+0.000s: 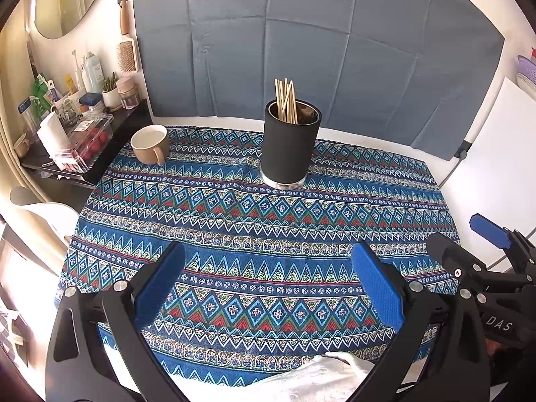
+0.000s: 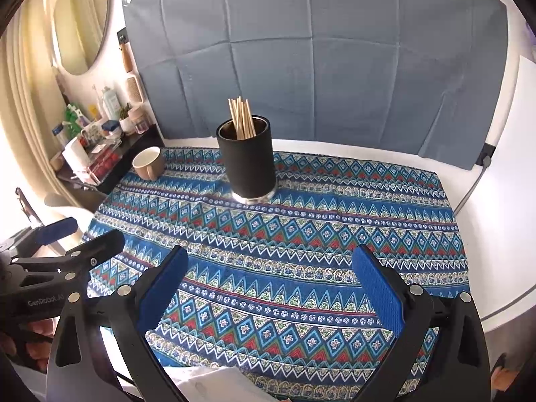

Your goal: Organize utensils

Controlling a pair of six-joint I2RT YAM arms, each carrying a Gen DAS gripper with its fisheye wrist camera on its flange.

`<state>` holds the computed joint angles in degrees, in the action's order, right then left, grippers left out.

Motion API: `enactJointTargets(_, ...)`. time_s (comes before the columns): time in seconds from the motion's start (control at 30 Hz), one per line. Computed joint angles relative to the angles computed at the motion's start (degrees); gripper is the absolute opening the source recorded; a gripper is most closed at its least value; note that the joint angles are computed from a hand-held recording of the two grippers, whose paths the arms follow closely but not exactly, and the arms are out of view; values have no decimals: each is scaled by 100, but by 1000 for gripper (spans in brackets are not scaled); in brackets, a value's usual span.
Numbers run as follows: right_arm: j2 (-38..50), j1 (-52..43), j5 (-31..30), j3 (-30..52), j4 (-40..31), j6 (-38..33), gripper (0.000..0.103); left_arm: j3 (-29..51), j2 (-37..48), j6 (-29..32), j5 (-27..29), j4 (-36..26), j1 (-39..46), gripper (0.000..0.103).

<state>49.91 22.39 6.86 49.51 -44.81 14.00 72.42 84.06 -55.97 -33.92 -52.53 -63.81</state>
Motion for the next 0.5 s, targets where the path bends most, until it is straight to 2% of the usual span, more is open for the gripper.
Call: enactJointTargets(0.5,-22,127,166,8,-65,62,95,-133,-100,63,103,129,18,97)
